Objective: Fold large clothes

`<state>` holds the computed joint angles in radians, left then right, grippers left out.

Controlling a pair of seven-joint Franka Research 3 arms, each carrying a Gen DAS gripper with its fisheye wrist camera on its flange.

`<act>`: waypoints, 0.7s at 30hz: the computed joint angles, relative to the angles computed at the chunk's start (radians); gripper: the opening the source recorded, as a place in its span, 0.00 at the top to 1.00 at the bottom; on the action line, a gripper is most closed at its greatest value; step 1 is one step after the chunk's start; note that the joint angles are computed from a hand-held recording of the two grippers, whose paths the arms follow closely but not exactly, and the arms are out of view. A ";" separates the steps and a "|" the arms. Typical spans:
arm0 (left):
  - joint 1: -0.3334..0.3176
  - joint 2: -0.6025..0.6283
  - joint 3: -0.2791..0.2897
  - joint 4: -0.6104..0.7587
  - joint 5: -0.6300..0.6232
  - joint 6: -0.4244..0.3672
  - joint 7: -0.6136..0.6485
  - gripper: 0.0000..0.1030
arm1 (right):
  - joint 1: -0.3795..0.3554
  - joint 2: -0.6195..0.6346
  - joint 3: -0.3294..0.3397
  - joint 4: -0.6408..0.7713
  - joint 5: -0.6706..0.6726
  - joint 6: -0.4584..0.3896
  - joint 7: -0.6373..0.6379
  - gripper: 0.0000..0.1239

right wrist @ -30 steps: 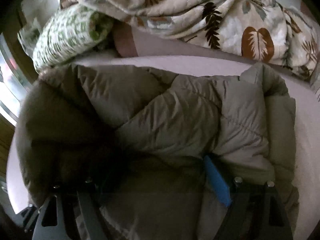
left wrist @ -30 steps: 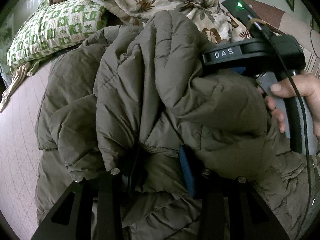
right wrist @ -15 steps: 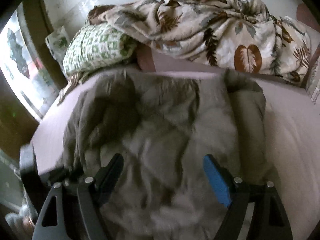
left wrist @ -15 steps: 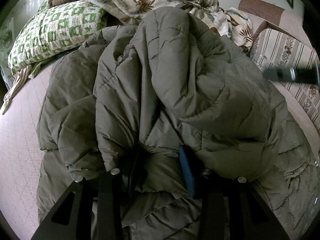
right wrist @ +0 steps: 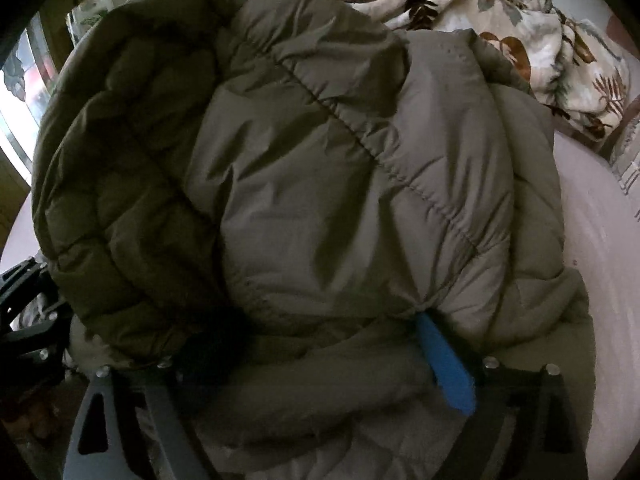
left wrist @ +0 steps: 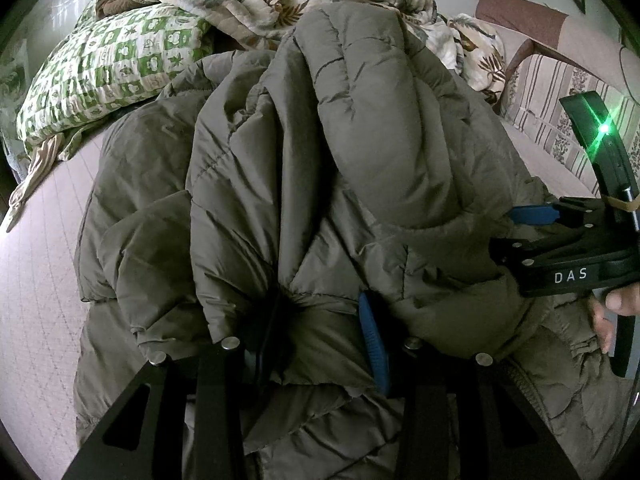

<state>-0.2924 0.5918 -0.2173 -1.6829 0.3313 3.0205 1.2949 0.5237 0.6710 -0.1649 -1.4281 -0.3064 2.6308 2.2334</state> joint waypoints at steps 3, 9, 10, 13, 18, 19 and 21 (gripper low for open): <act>-0.003 0.000 0.004 0.001 0.001 0.000 -0.002 0.61 | 0.001 -0.024 -0.007 -0.049 -0.007 0.042 0.003 0.24; -0.016 -0.004 0.020 -0.003 0.012 0.005 -0.015 0.61 | 0.042 -0.049 -0.041 -0.071 -0.061 0.030 0.052 0.24; -0.025 -0.006 0.030 -0.006 0.017 0.008 -0.024 0.61 | 0.051 -0.058 -0.046 -0.080 -0.076 0.030 0.068 0.24; -0.048 -0.010 0.057 -0.011 0.037 0.021 -0.049 0.60 | 0.072 -0.105 -0.058 -0.140 -0.124 0.059 0.127 0.24; -0.030 -0.016 0.042 -0.030 0.049 0.054 -0.051 0.56 | 0.069 -0.191 -0.056 -0.246 -0.173 0.123 0.201 0.24; -0.032 -0.017 0.045 -0.029 0.051 0.054 -0.053 0.56 | 0.069 -0.207 -0.056 -0.262 -0.186 0.127 0.215 0.24; -0.055 -0.020 0.072 -0.030 0.064 0.059 -0.068 0.55 | 0.078 -0.244 -0.063 -0.306 -0.227 0.140 0.261 0.24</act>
<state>-0.3478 0.5715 -0.1452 -1.7131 0.3958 3.0790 1.2269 0.6013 0.4268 -0.2283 -1.7341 -0.5329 2.7713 2.4944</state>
